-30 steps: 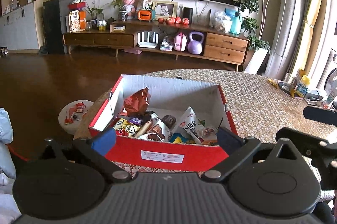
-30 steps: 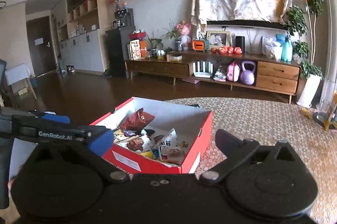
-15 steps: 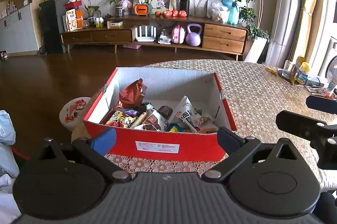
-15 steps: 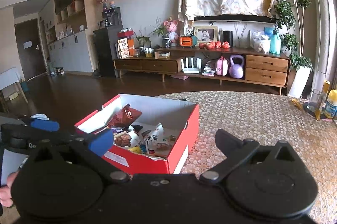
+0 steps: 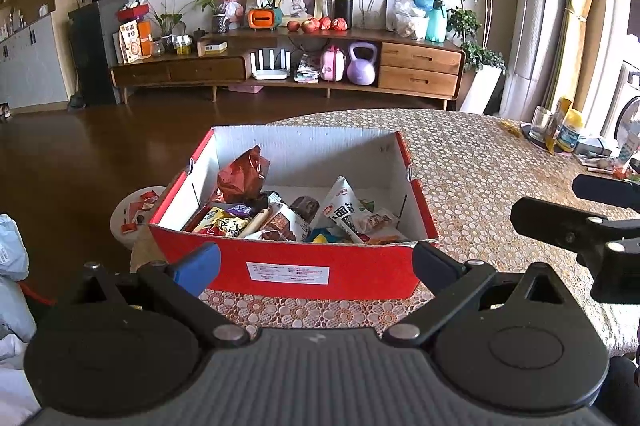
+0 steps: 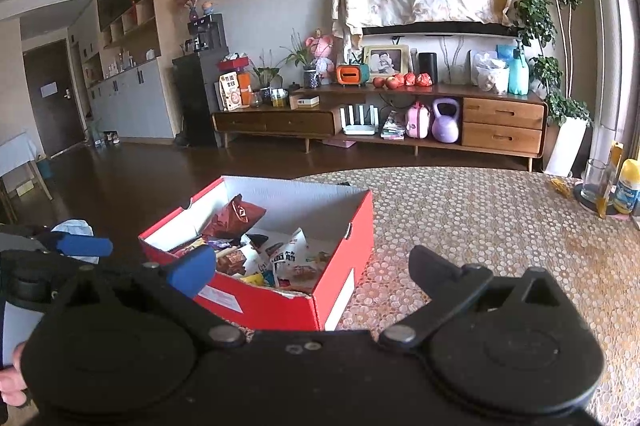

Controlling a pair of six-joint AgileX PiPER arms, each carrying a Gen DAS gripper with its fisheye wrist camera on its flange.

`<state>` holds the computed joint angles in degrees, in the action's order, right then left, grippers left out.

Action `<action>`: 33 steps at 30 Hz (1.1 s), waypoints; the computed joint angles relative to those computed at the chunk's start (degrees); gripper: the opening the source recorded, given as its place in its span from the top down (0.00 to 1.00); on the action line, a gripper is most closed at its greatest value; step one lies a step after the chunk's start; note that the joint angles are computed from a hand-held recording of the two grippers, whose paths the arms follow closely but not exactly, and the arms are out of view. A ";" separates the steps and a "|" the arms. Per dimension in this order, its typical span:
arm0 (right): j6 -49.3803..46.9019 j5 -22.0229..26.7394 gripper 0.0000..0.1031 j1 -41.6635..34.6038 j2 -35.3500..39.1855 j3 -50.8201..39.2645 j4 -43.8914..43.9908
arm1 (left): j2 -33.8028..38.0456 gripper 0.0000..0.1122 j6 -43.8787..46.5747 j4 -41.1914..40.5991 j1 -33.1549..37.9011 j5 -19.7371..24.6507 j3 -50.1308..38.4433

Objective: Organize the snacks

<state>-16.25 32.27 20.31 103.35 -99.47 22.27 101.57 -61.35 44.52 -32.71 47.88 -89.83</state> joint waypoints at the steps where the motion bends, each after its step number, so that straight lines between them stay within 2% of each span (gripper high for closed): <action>1: 0.16 -0.01 0.00 -0.03 -0.02 0.04 0.02 | -0.05 0.08 0.09 -0.14 0.04 -0.15 0.08; 33: 1.03 0.70 0.00 -0.30 0.08 -0.02 0.59 | -0.22 0.08 0.73 -0.83 0.02 -0.80 -0.37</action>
<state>-15.21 32.97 20.01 103.43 -99.49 22.86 101.35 -60.62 43.69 -32.68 47.07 -90.20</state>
